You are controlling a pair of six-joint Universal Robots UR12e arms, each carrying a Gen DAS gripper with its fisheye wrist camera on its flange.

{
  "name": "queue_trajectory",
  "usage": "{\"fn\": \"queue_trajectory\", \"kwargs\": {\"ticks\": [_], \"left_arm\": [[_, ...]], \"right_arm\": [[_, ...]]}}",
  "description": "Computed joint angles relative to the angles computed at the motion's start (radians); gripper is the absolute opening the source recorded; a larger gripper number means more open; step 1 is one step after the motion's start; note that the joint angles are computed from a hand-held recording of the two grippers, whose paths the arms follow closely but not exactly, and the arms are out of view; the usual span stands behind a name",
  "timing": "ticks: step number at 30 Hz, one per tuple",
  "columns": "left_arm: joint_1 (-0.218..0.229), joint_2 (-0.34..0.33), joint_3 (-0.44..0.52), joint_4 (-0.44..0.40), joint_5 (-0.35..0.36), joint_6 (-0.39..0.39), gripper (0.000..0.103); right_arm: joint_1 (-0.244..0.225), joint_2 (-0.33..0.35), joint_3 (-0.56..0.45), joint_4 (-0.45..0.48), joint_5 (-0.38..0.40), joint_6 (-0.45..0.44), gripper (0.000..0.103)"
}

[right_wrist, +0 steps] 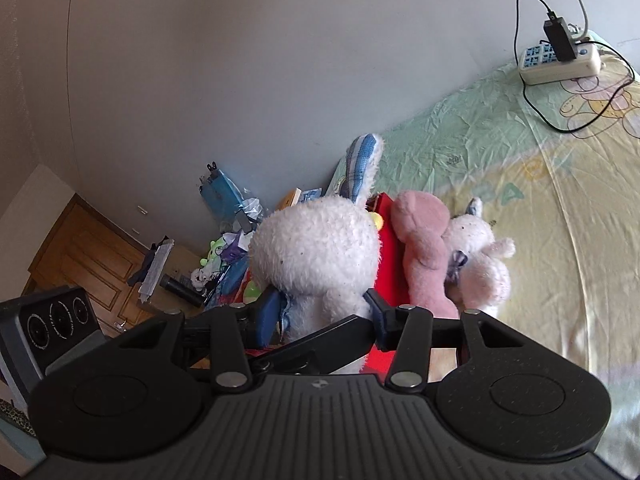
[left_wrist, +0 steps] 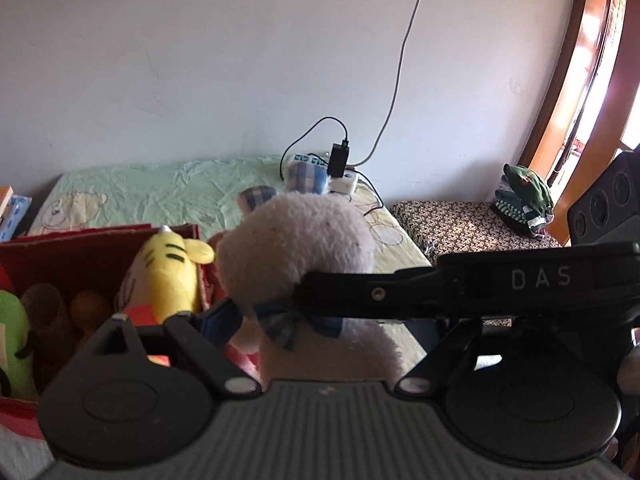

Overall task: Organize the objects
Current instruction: 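Lift the white bunny with the right gripper and carry it over the red box, then lower the white bunny into the red box and open the right gripper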

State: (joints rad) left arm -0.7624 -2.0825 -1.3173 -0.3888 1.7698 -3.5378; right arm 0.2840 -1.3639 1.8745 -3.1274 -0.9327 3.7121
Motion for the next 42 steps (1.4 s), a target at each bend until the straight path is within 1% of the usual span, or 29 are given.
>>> {"fn": "queue_trajectory", "kwargs": {"ticks": [3,7,12,17,21,24,26,30,32,33,35,39,42], "left_arm": [[0.023,0.040,-0.061,0.038,-0.012,0.025,0.085],[0.062,0.085,-0.130,0.078,-0.045,0.042,0.085],[0.116,0.126,-0.203,0.119,-0.093,0.070,0.085],[0.168,0.147,-0.256,0.134,-0.160,0.105,0.085],[0.199,0.146,-0.273,0.138,-0.217,0.123,0.086],[0.218,0.142,-0.288,0.144,-0.250,0.129,0.086],[0.229,0.135,-0.294,0.149,-0.268,0.126,0.087],[0.253,0.126,-0.299,0.128,-0.316,0.122,0.087],[0.258,0.123,-0.299,0.115,-0.322,0.128,0.087],[0.261,0.121,-0.298,0.110,-0.324,0.130,0.087],[0.264,0.118,-0.297,0.097,-0.327,0.134,0.087],[0.259,0.117,-0.297,0.084,-0.297,0.167,0.087],[0.260,0.117,-0.298,0.076,-0.297,0.177,0.087]], "right_arm": [[0.040,0.019,-0.031,-0.008,-0.038,0.030,0.050],[0.096,0.052,-0.085,-0.001,-0.101,0.035,0.051],[0.158,0.100,-0.162,0.035,-0.178,0.035,0.051],[0.204,0.146,-0.216,0.056,-0.251,0.066,0.051],[0.229,0.172,-0.247,0.085,-0.310,0.092,0.050],[0.246,0.185,-0.269,0.126,-0.368,0.074,0.050],[0.258,0.195,-0.284,0.152,-0.411,0.061,0.048],[0.271,0.216,-0.310,0.204,-0.462,0.076,0.045],[0.279,0.225,-0.325,0.237,-0.494,0.071,0.043],[0.284,0.227,-0.332,0.254,-0.515,0.063,0.040],[0.291,0.231,-0.340,0.271,-0.534,0.048,0.039],[0.304,0.239,-0.359,0.320,-0.580,0.022,0.039],[0.307,0.239,-0.359,0.325,-0.596,0.016,0.038]]}}
